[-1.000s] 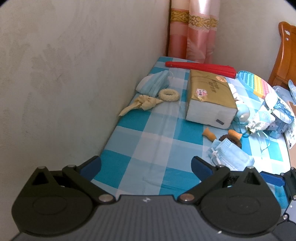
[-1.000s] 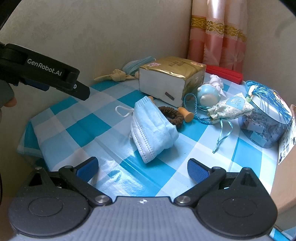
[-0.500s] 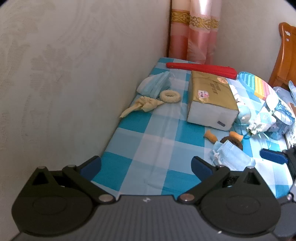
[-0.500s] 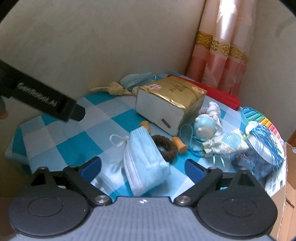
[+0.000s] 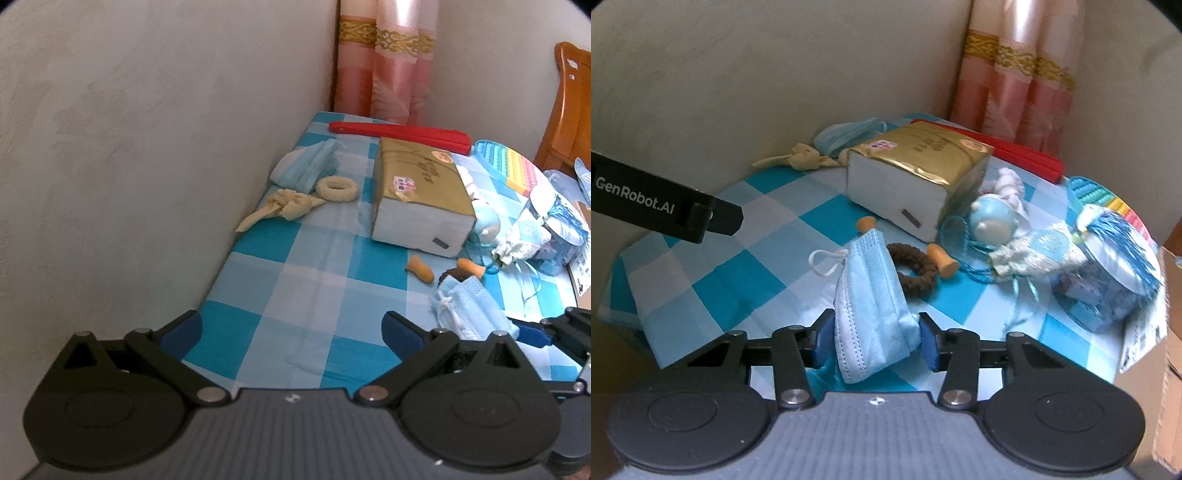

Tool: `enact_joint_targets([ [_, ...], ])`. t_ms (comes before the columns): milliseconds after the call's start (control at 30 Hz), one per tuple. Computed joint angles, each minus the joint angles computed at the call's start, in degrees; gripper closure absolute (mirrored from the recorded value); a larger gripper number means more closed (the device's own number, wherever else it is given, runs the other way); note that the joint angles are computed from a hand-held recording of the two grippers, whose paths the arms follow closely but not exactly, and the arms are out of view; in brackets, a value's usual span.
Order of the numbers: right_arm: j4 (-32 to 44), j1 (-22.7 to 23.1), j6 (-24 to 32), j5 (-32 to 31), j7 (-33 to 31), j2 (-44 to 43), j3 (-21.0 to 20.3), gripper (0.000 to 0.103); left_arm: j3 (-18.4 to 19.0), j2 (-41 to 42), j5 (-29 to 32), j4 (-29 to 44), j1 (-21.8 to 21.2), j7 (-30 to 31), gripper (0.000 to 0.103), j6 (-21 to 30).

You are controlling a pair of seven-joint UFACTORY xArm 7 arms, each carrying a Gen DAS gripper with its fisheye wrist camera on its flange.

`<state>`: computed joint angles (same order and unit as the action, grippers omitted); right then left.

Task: Organize soft objects
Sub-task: 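Move the right gripper to the blue face mask and close on it, then lift the blue mask with the right gripper while the left gripper grasps the brown hair tie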

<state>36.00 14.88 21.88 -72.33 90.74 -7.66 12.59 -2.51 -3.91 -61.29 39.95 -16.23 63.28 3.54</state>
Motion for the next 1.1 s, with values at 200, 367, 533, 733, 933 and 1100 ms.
enact_joint_targets([
  [200, -4.8, -0.3, 1.2, 7.4, -3.7, -5.9, 0.9, 0.052, -0.1, -0.6, -1.3, -0.3, -0.8, 2.2, 0.001, 0.8],
  [367, -9.2, -2.2, -0.4, 12.6, -6.6, -10.1, 2.3, 0.052, -0.4, -0.6, -4.9, 0.1, -1.7, 6.6, 0.001, 2.2],
  [533, -10.8, -5.8, -3.2, 12.2, -5.3, -11.2, 5.1, 0.049, -1.4, -0.2, -8.4, 0.7, -2.2, 10.9, 0.001, 2.9],
  [733, -12.8, -9.1, -6.8, 11.1, -3.8, -13.5, 7.1, 0.042, -2.8, 1.0, -13.4, 2.2, -2.0, 16.2, 0.001, 4.5],
  [933, -14.3, -11.4, -7.8, 11.9, -4.7, -15.2, 9.5, 0.036, -5.0, 3.4, -20.4, 4.9, -2.0, 23.5, 0.001, 5.9],
  [1100, -15.2, -13.2, -8.8, 11.0, -4.9, -16.2, 11.8, 0.034, -6.7, 5.5, -25.9, 7.0, -2.0, 28.7, 0.002, 7.4],
])
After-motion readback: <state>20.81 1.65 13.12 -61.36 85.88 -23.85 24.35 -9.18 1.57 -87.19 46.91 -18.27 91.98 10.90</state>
